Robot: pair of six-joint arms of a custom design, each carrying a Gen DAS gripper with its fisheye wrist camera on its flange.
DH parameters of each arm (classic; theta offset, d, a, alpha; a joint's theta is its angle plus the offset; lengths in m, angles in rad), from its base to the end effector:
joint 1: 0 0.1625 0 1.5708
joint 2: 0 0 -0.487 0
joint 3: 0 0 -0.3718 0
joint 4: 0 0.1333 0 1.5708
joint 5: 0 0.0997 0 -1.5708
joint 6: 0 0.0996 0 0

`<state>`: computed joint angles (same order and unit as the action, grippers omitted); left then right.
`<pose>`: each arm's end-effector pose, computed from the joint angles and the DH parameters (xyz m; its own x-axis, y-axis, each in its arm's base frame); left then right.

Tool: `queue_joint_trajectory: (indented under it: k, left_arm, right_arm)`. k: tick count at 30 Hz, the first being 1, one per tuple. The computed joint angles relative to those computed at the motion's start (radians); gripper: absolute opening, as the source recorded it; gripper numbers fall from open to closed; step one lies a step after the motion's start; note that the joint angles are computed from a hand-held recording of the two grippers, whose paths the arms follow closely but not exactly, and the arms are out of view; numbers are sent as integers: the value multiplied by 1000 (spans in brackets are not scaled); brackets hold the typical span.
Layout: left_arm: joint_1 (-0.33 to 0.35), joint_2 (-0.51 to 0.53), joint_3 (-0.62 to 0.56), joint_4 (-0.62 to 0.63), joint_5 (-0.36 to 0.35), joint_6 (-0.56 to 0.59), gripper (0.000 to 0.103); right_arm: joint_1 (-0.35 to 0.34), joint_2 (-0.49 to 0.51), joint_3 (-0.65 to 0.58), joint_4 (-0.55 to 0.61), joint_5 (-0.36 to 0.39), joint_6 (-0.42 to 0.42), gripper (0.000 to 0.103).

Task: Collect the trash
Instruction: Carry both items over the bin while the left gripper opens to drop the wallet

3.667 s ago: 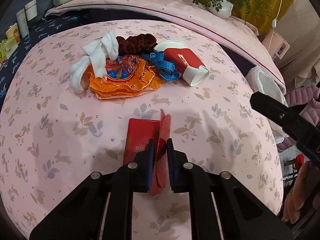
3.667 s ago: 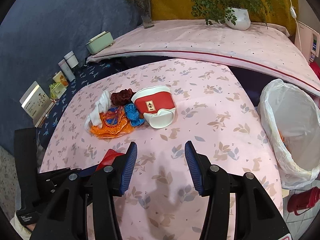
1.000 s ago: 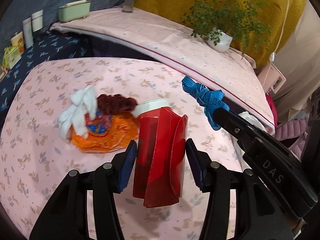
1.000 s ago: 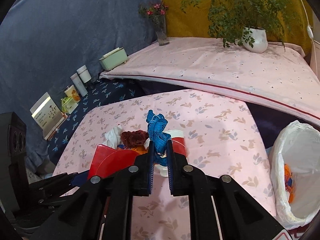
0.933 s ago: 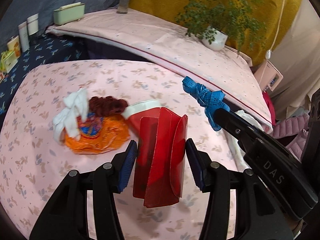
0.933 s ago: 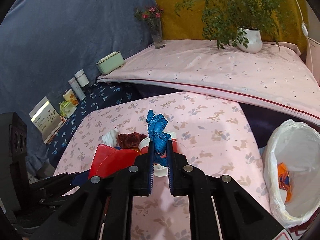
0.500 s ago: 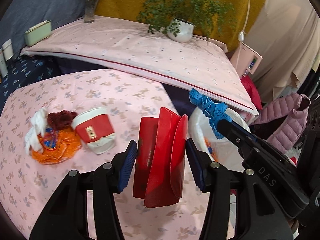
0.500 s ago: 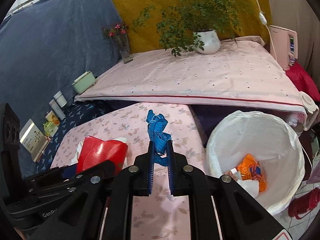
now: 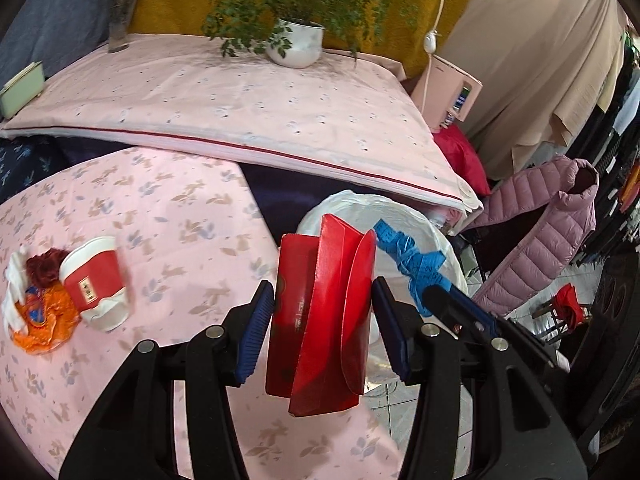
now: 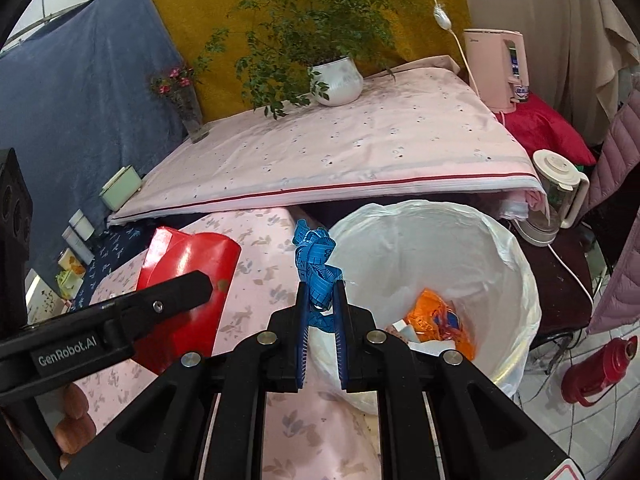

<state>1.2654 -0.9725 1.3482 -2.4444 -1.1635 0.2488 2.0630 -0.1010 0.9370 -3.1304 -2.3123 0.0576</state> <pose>-0.0612 -0.7686 0.3957 -0.8388 0.2990 -0.4549 0.4857 0.7886 -0.3772 0.4632 -0.7242 -0.0533 -0.8802 0.0835 0.4672 -0.3040 0.6567 -0.6901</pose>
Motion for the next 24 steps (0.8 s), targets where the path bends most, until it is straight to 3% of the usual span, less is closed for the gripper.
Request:
queue_joint_trajectory:
  k: [8,9,10,11,24]
  left_arm:
    - [-22,57,-32,-2,-24,1,52]
    - [-25,62,-30,-14,-14,0,56]
    - [-29,66,-30,-24,-4,-4,68]
    - [-31,71,-29,-37,7,-8,74]
    - [-19,77,-42,-28,15,-36,74]
  right_arm:
    - [-23,-46,102,-51,-29,45,11]
    - [-25,-50,110,-54,-31,50,11]
    - [-26,-52,117,-57,-34,54,11]
    - [-28,-55,124,-62,-36,57,11]
    - [-45,-64,143,-61,-33,77,11]
